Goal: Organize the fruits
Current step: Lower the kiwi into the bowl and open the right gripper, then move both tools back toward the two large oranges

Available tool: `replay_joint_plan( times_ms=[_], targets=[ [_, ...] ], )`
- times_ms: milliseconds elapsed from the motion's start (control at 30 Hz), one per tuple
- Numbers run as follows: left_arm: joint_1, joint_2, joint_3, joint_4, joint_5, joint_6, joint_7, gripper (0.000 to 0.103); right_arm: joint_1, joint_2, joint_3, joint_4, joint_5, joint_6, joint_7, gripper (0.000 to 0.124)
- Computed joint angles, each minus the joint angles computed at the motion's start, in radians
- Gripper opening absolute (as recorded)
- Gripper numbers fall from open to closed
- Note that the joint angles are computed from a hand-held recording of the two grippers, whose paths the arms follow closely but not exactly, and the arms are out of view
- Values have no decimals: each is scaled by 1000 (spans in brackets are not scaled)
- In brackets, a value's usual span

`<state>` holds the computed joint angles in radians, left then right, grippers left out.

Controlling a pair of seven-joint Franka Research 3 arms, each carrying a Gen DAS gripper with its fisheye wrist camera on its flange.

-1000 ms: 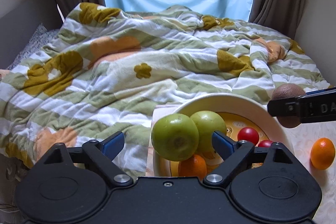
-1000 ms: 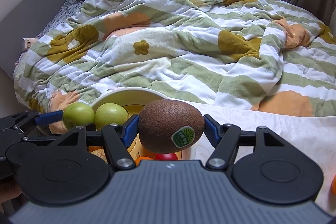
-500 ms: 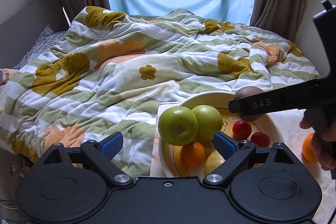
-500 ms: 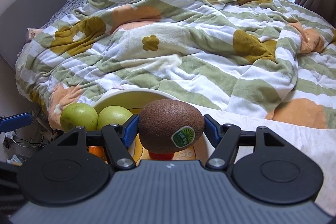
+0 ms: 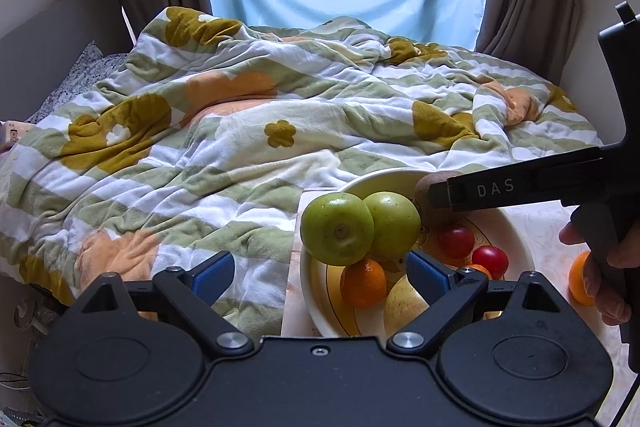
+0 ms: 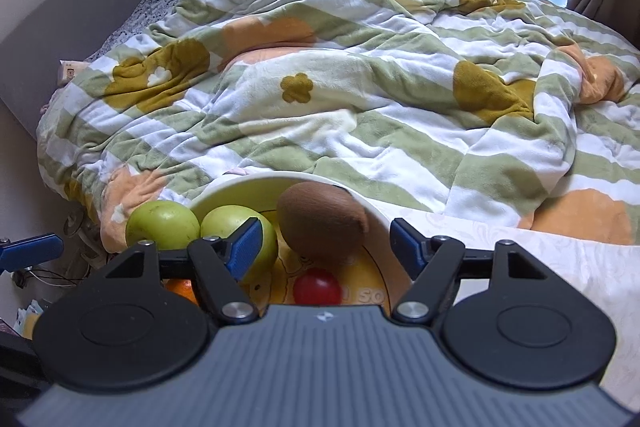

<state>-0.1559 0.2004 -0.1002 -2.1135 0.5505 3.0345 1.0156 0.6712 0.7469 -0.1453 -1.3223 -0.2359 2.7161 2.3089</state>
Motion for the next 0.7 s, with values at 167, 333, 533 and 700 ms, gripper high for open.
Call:
replay_joint_plan(
  times_ms=[167, 333, 533, 700],
  targets=[
    [-4, -14, 2, -16, 7, 6, -10, 95, 21, -36, -26, -47, -20, -8, 49, 94],
    [-17, -41, 16, -35, 50, 12, -56, 97, 38, -90, -41, -108, -65, -8, 106, 103],
    [-18, -100, 20, -78, 133, 21, -144, 97, 81, -177, -74, -208, -191, 8, 209, 103],
    [0, -184, 1, -133, 288, 7, -306, 97, 102, -294, -78, -336, -321, 40, 324, 103]
  ],
)
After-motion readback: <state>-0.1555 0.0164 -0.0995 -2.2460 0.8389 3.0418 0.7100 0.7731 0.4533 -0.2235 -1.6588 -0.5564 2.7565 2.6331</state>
